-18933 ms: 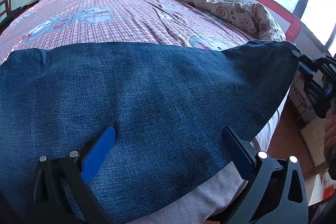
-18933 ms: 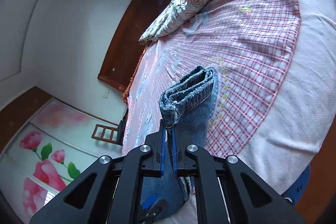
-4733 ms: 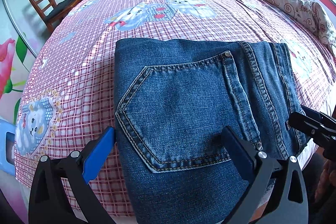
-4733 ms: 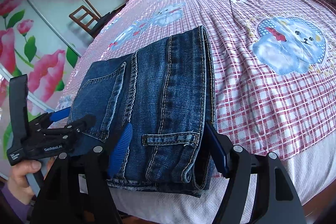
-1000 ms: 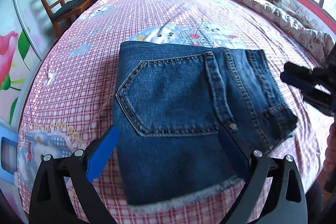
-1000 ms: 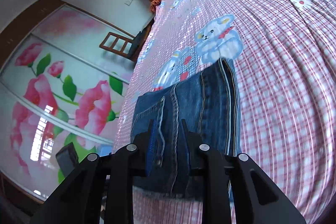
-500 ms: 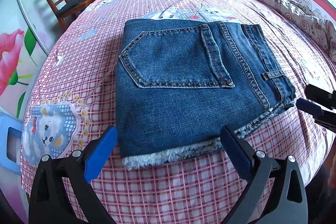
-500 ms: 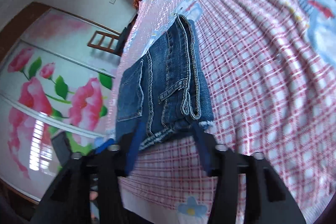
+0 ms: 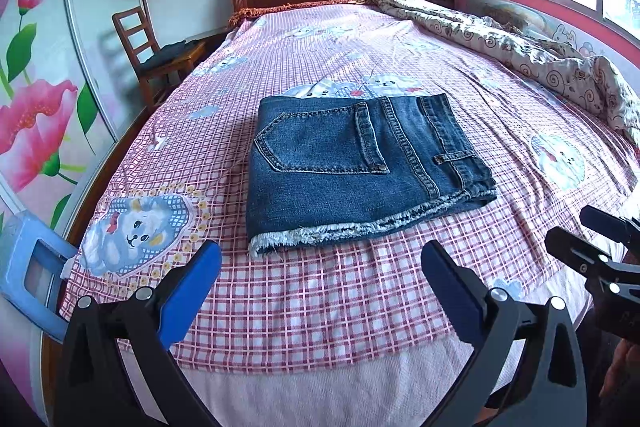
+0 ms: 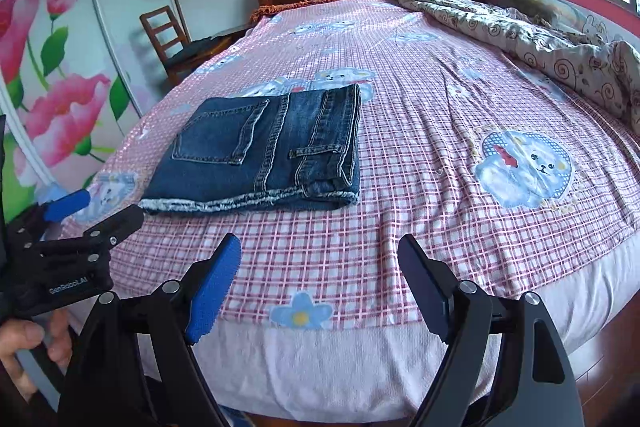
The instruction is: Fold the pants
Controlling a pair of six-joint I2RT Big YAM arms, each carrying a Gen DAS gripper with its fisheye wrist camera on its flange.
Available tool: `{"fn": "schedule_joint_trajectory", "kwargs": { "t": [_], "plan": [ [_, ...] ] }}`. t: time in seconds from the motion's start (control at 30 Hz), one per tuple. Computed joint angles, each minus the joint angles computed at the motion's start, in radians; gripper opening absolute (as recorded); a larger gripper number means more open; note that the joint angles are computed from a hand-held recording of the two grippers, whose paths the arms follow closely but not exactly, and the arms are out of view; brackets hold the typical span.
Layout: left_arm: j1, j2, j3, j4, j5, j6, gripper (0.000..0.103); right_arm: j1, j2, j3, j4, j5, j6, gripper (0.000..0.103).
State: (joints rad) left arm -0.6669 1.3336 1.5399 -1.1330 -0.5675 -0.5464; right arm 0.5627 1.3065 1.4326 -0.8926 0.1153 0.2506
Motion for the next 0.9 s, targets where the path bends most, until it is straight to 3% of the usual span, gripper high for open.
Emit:
{"fn": "schedule_joint_trajectory", "kwargs": {
  "t": [0.23,0.37,0.7,0.9],
  "plan": [
    [-0.004,-0.058,-0.121,0.07,0.018,-0.066,0.1,0.045,-0.038,-0.086,0.025,0.089,-0.026,0.08],
    [-0.005,-0.063,-0.143,0.106,0.027,-0.086,0.1,0.046,-0.039,-0.103,0.041,0.099,-0.015,0.08],
    [-0.016,-0.069,-0.148,0.198,-0.035,-0.025,0.1,0.057,-0.016,-0.071,0.089,0.137,-0.016,0.08],
    [-0.02,-0.076,-0.155,0.263,-0.04,0.07,0.1,0.056,-0.006,-0.048,0.127,0.13,-0.039,0.08]
  ]
}}
